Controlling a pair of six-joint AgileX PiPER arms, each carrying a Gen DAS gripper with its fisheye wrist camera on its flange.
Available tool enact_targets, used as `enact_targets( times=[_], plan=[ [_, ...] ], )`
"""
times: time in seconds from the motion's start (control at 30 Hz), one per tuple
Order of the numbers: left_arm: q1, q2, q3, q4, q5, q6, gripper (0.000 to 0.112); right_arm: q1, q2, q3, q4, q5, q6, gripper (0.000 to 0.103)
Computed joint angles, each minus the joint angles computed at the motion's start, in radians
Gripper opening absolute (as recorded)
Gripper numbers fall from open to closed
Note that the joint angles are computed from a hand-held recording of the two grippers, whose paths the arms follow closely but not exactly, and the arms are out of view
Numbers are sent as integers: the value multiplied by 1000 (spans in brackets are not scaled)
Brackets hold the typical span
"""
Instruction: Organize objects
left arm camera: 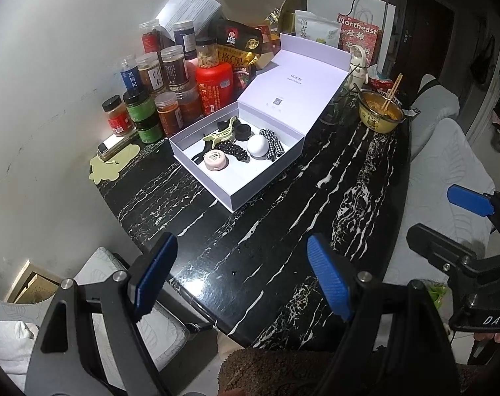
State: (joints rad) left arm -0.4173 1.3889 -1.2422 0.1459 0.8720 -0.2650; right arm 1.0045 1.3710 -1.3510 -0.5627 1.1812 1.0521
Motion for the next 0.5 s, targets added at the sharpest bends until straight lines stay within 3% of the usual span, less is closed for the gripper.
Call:
enact_targets(
  times=[0.5],
  plan=[
    [-21,-1,-1,43,14,-55,81,13,3,-14,2,12,3,96]
  ],
)
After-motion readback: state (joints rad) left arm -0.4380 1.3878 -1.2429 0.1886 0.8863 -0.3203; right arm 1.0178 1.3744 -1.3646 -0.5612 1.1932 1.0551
